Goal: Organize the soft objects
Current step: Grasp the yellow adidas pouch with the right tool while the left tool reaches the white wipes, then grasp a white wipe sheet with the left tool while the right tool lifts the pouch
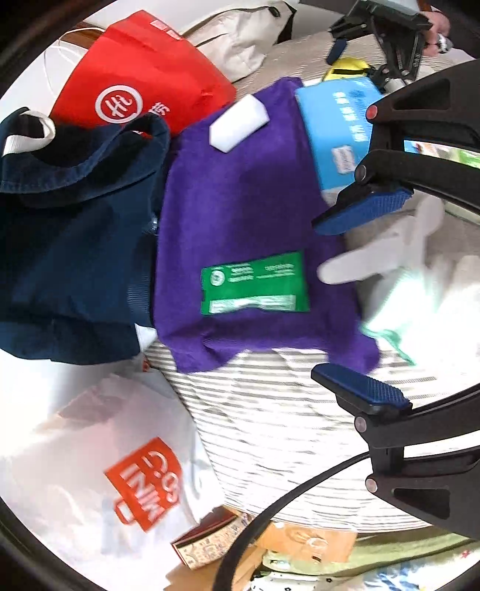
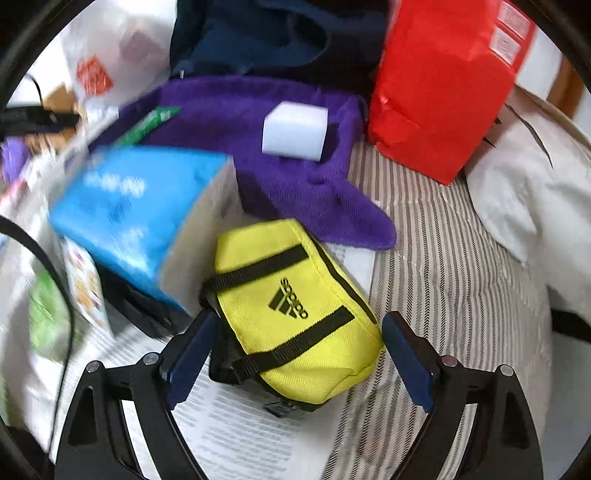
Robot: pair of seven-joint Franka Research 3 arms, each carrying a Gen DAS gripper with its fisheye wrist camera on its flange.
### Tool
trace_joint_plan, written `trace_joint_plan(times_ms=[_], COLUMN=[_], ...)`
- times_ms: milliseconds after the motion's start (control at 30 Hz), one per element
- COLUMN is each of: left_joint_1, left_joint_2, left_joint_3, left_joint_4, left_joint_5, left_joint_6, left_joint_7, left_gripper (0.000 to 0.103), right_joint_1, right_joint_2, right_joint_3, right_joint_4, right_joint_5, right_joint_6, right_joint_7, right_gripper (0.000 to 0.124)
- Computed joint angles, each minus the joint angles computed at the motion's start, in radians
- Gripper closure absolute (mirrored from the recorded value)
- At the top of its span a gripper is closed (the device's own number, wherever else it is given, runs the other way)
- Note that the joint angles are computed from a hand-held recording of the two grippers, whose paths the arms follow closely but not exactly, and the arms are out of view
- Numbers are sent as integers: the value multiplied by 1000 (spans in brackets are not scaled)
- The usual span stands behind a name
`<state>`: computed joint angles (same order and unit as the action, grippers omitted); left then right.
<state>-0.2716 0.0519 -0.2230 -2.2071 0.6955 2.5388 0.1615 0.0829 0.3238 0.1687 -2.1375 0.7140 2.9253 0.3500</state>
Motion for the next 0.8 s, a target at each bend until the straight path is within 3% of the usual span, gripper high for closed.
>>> trace_joint_plan(times_ms=[100,167,333,433,800], left_joint_1=[-9,-14,-21,-24,-31], left_joint_2=[-20,-39,-71,-89,-122], left_joint_3=[-9,-15,-32,-40,-67], left_joint_4=[-27,-46,-84,-113,-195], left_joint_5=[3,5,4,3,56], left_joint_6=[-9,-14,-23,-14,58], left_joint_7=[-30,-50,-77,-91,-203], left_gripper=[32,32,32,32,32], right_joint_1=[16,-29,-59,-70,-50], right_joint_2=[29,46,82,63,-29], right_joint_3=[-8,31,36,47,-9], right_joint_4=[8,36,103,83,16], right_joint_5=[-30,4,56,114,239], right_joint_6=[35,1,-103,-89,-141], right_joint_7=[-1,-32,-37,-98,-157], right_gripper=[30,30,33,38,43])
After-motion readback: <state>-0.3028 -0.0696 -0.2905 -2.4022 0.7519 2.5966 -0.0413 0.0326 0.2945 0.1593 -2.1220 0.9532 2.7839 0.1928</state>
